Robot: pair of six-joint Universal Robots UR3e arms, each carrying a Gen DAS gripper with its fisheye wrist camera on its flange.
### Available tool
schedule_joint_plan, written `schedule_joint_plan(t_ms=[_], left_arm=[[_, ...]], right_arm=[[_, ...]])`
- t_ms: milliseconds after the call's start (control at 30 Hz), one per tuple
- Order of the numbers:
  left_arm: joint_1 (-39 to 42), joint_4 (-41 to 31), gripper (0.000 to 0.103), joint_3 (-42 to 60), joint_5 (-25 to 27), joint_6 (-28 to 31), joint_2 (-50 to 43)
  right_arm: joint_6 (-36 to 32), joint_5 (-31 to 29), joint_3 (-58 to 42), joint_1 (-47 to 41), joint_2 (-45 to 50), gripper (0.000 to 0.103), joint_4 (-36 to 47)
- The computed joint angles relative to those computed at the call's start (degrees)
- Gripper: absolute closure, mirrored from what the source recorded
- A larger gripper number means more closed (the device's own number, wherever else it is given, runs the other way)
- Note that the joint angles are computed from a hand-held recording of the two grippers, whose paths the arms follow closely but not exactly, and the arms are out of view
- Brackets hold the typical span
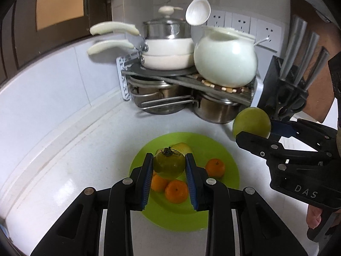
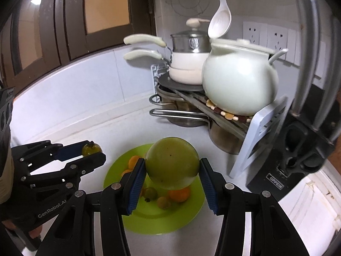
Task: Organize fruits
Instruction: 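Carry the tomato and pear with both tools over the green plate, then open both tools to drop the tomato and pear onto the plate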
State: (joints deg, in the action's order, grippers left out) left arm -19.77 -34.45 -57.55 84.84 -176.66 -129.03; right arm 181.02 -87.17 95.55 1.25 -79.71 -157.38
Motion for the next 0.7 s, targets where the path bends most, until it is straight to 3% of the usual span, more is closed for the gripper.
schedule_joint_plan(t_ms=[700], left_arm=[[1.17, -16.51, 0.073, 26.79, -1.35, 2.73, -19.40]], right_arm=[[0.38, 3.14, -10.06, -2.21, 15.71, 0.051, 2.99]])
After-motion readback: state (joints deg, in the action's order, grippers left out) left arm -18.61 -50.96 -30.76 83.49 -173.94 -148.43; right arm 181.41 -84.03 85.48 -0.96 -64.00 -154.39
